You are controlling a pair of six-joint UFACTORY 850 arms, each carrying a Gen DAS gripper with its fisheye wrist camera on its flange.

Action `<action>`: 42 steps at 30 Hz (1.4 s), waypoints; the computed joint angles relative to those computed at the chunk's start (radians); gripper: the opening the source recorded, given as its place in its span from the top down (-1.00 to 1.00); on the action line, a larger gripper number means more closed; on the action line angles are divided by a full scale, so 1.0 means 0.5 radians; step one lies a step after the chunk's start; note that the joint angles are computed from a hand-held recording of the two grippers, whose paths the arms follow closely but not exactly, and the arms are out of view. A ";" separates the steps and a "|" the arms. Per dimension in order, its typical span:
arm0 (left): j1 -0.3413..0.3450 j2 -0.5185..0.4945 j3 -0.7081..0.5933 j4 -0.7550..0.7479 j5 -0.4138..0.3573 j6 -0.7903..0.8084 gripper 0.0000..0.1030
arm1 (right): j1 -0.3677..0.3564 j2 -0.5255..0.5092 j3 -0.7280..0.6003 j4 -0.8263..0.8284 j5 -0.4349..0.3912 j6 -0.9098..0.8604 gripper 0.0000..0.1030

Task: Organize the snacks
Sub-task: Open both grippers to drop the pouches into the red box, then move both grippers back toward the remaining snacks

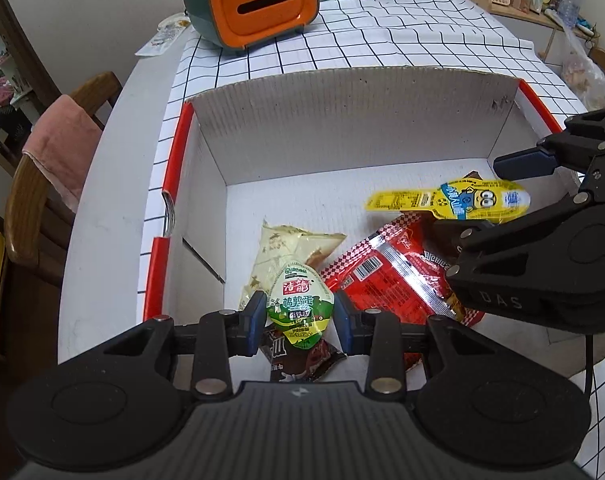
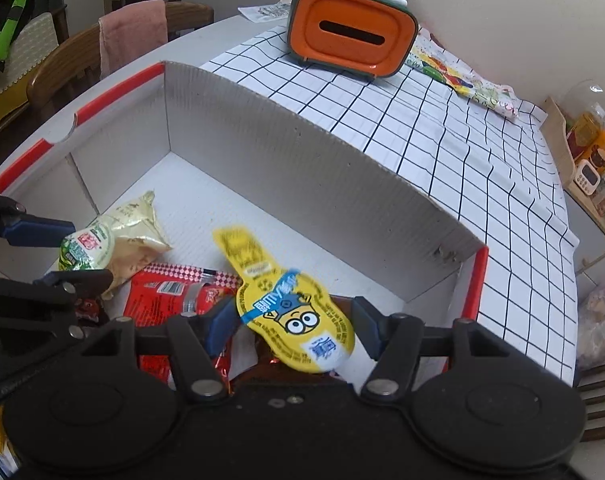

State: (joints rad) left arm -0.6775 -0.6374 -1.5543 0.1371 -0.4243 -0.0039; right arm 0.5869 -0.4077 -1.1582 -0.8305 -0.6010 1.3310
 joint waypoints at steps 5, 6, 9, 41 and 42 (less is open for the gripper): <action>-0.004 0.018 0.025 0.052 0.015 -0.055 0.30 | 0.013 0.034 0.037 -0.057 0.019 0.086 -0.20; -0.002 0.022 0.027 0.034 0.016 -0.043 0.29 | 0.017 0.045 0.046 -0.066 0.025 0.100 -0.21; 0.002 0.053 0.064 0.073 0.052 -0.098 0.10 | 0.036 0.083 0.075 -0.111 0.031 0.162 -0.21; 0.140 0.759 0.763 -1.270 0.416 1.286 -0.49 | 0.505 0.619 0.431 -0.648 -0.139 1.299 -0.91; 0.149 0.785 0.788 -1.376 0.409 1.388 -0.50 | 0.531 0.637 0.449 -0.692 -0.148 1.365 -0.95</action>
